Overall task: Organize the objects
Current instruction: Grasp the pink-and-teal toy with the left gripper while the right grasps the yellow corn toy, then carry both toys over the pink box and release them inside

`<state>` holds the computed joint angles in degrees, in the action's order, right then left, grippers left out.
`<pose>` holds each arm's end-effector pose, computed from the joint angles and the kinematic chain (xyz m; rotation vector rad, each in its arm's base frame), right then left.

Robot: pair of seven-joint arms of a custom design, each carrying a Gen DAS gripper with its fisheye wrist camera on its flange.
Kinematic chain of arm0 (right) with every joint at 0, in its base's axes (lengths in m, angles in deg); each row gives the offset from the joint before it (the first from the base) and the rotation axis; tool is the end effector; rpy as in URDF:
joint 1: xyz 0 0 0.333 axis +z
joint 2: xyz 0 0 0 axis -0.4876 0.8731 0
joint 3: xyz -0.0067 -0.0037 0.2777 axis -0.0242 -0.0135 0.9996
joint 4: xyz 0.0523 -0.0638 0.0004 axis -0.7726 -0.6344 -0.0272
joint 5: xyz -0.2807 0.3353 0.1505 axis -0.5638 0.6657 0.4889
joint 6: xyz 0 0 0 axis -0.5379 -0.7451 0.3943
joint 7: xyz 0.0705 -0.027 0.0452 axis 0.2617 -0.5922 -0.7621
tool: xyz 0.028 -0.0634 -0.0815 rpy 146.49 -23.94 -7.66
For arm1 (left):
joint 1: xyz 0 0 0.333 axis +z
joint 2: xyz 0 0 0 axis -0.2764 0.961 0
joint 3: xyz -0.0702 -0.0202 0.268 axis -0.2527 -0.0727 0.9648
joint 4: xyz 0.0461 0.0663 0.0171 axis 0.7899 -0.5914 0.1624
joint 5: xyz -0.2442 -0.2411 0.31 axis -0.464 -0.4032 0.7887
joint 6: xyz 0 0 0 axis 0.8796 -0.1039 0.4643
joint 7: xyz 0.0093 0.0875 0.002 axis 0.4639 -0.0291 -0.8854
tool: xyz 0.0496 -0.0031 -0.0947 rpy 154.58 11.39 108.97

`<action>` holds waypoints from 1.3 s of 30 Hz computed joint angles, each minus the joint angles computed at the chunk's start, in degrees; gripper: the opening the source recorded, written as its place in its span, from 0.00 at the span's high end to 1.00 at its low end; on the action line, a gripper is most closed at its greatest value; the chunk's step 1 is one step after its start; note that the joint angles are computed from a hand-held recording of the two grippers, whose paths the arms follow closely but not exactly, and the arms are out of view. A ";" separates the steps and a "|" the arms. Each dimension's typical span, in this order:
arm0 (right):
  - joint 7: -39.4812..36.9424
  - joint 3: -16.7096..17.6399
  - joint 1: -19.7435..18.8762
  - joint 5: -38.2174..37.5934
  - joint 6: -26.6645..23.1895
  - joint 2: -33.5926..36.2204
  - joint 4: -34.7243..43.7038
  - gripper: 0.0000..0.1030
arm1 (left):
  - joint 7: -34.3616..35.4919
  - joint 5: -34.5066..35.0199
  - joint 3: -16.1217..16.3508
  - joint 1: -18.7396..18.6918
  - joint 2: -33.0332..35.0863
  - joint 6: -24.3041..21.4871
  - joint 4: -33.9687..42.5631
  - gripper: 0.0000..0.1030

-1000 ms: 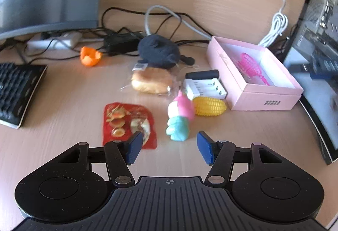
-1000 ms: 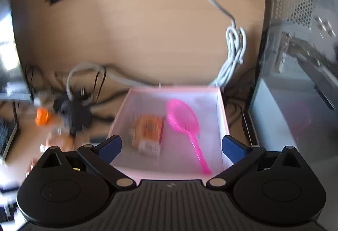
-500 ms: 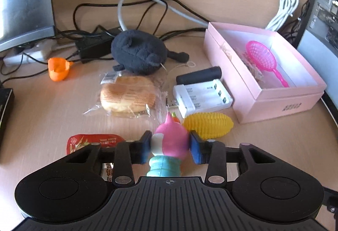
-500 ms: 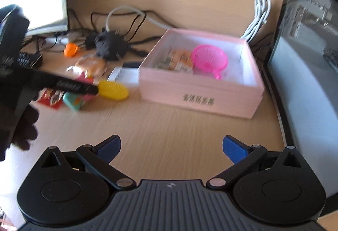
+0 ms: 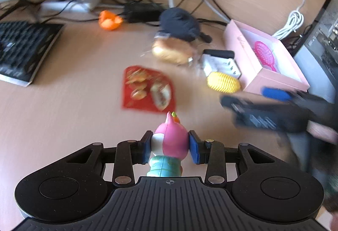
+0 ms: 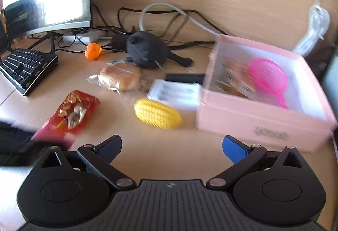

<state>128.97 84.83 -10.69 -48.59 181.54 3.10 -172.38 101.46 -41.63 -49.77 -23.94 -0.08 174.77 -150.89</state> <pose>0.6152 0.2824 0.4856 -1.9166 1.5082 -0.6432 0.5621 -0.2019 0.5063 -1.9740 1.9180 -0.8841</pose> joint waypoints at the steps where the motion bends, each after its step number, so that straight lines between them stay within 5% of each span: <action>1: 1.27 0.07 0.22 -1.83 -0.21 1.83 1.89 0.05 | -0.02 -0.52 0.32 -0.02 -1.54 -0.32 -1.29 0.61; 4: 6.57 -0.61 1.81 -7.82 -2.22 7.45 8.08 0.08 | -1.83 -0.19 0.36 0.91 -6.30 -0.98 -5.32 0.61; 9: 8.50 -1.66 3.60 -9.11 -4.27 12.06 13.42 0.36 | -3.25 0.42 0.42 2.10 -9.65 -1.63 -8.13 0.61; 15: 8.40 -1.89 4.22 -10.03 -3.70 9.78 11.24 0.37 | 0.93 -2.82 1.73 0.33 -9.51 -1.55 -8.44 0.61; 22: 8.24 -0.25 3.03 -8.83 -4.46 -1.02 0.04 0.36 | 11.88 -8.30 2.69 -3.57 -6.24 -2.02 -5.69 0.61; 32: 16.64 3.79 -1.98 -13.39 -12.67 -23.93 -18.52 0.36 | 30.39 -21.07 2.57 -9.25 0.26 -2.18 0.96 0.61; 39: 22.88 6.31 -4.95 -14.39 -17.84 -36.34 -26.78 0.36 | 33.25 -24.39 -0.02 -9.41 10.49 1.43 14.57 0.61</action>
